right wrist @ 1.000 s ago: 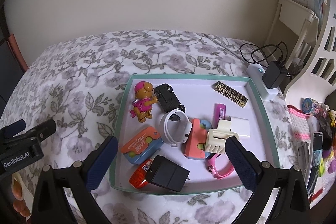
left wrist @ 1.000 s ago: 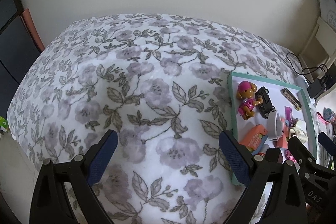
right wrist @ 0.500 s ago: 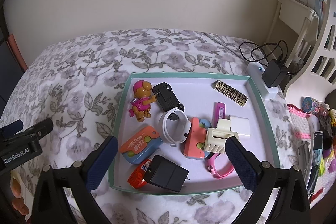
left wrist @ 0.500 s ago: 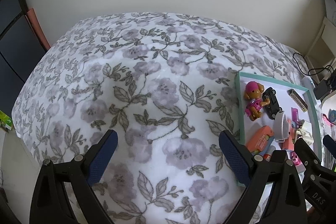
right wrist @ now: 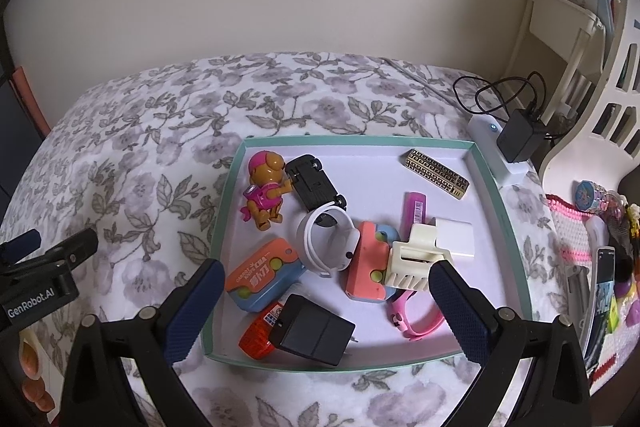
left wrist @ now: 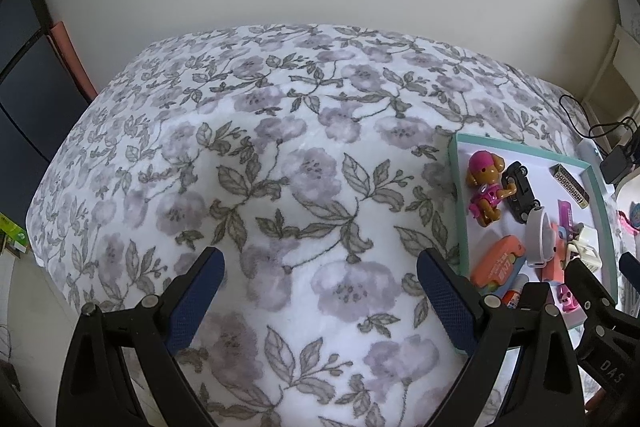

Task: Organize rigid objects

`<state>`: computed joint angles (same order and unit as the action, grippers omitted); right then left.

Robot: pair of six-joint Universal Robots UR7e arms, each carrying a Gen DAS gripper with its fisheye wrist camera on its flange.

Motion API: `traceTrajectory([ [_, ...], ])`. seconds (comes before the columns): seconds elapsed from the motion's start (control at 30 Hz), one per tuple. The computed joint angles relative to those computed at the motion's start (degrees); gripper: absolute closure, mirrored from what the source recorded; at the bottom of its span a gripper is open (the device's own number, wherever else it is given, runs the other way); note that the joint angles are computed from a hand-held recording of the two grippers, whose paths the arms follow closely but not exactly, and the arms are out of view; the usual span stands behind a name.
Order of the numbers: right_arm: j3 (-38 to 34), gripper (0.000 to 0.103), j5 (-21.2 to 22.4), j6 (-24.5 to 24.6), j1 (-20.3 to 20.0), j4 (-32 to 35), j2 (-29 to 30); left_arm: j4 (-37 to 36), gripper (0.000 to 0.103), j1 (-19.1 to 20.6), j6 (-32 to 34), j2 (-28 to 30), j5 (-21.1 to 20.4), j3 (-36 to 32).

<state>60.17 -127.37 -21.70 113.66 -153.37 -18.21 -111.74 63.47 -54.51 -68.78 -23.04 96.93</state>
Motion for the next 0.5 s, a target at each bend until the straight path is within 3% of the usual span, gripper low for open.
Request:
traceTrajectory([
  [0.23, 0.06, 0.0, -0.3, 0.15, -0.01, 0.17, 0.04, 2.46, 0.006, 0.11, -1.83, 0.12, 0.24, -0.46],
  [0.5, -0.14, 0.0, -0.55, 0.4, 0.03, 0.71, 0.2, 0.23, 0.006, 0.07, -0.11, 0.06, -0.08, 0.06],
])
